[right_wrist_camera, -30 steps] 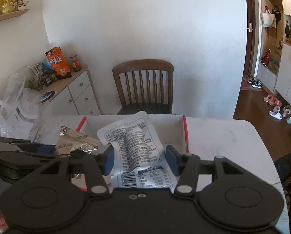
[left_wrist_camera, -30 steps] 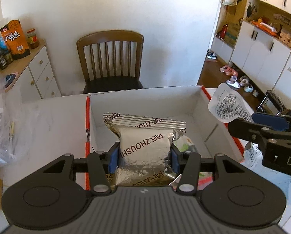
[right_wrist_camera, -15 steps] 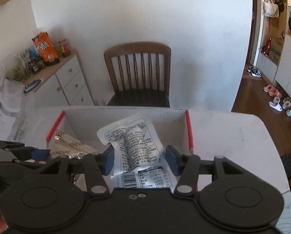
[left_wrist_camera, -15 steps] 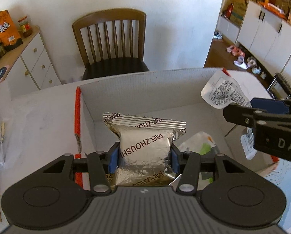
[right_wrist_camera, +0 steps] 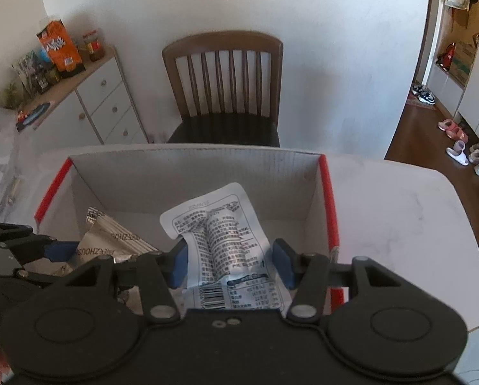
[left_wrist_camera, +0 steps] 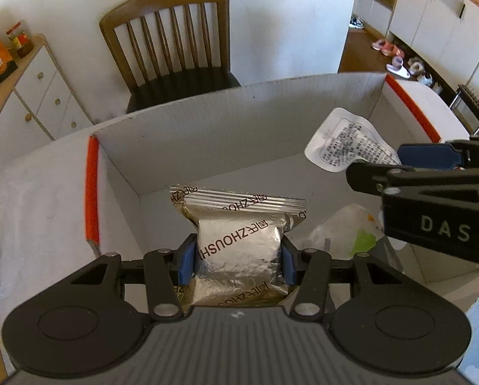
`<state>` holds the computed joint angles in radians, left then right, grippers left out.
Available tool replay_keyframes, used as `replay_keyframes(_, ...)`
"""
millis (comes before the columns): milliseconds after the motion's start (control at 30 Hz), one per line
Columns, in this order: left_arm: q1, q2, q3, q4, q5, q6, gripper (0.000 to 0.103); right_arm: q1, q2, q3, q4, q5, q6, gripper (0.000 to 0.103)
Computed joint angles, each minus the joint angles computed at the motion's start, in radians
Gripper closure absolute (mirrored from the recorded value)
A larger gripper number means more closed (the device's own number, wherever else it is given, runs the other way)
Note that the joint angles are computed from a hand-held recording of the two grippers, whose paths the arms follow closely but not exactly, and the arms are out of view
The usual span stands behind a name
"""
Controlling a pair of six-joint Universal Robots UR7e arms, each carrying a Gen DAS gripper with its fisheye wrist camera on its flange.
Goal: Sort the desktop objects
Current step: 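Carry the foil bag and white packet over the red shoebox, then open both grippers to drop the foil bag and packet into the box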
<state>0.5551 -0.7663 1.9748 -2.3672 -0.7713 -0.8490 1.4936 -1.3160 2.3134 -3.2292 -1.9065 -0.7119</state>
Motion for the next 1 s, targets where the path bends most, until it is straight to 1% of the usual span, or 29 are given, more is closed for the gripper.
replay_keyframes(133, 0.014, 0.016, -0.025, 0.027, -0.008, 0.022, 0.053, 0.010, 0.033, -0.029, 0.027, -0.048, 0.009, 0.050)
replay_keyframes(267, 0.029, 0.021, -0.040, 0.021, -0.019, 0.039, 0.053, 0.018, 0.064, -0.044, 0.038, -0.097, 0.015, 0.050)
replay_keyframes(467, 0.041, 0.028, -0.032, -0.011, -0.021, 0.061, 0.053, 0.021, 0.088, -0.047, 0.021, -0.129, 0.001, 0.049)
replay_keyframes(667, 0.038, 0.024, -0.004, -0.064, -0.013, 0.061, 0.052, 0.016, 0.082, -0.051, 0.027, -0.121, 0.004, 0.046)
replay_keyframes(700, 0.035, 0.022, 0.002, -0.078, -0.010, 0.066, 0.051, 0.016, 0.079, -0.048, 0.021, -0.118, 0.006, 0.041)
replay_keyframes(767, 0.029, 0.017, 0.008, -0.088, -0.004, 0.067, 0.047, 0.015, 0.068, -0.040, 0.006, -0.107, 0.009, 0.036)
replay_keyframes(833, 0.021, 0.010, 0.014, -0.090, 0.000, 0.059, 0.040, 0.013, 0.047, -0.033, 0.021, -0.085, 0.014, 0.036)
replay_keyframes(1000, 0.000, -0.017, 0.032, -0.097, -0.001, 0.038, 0.039, 0.019, 0.000, -0.023, 0.049, -0.056, 0.014, 0.036)
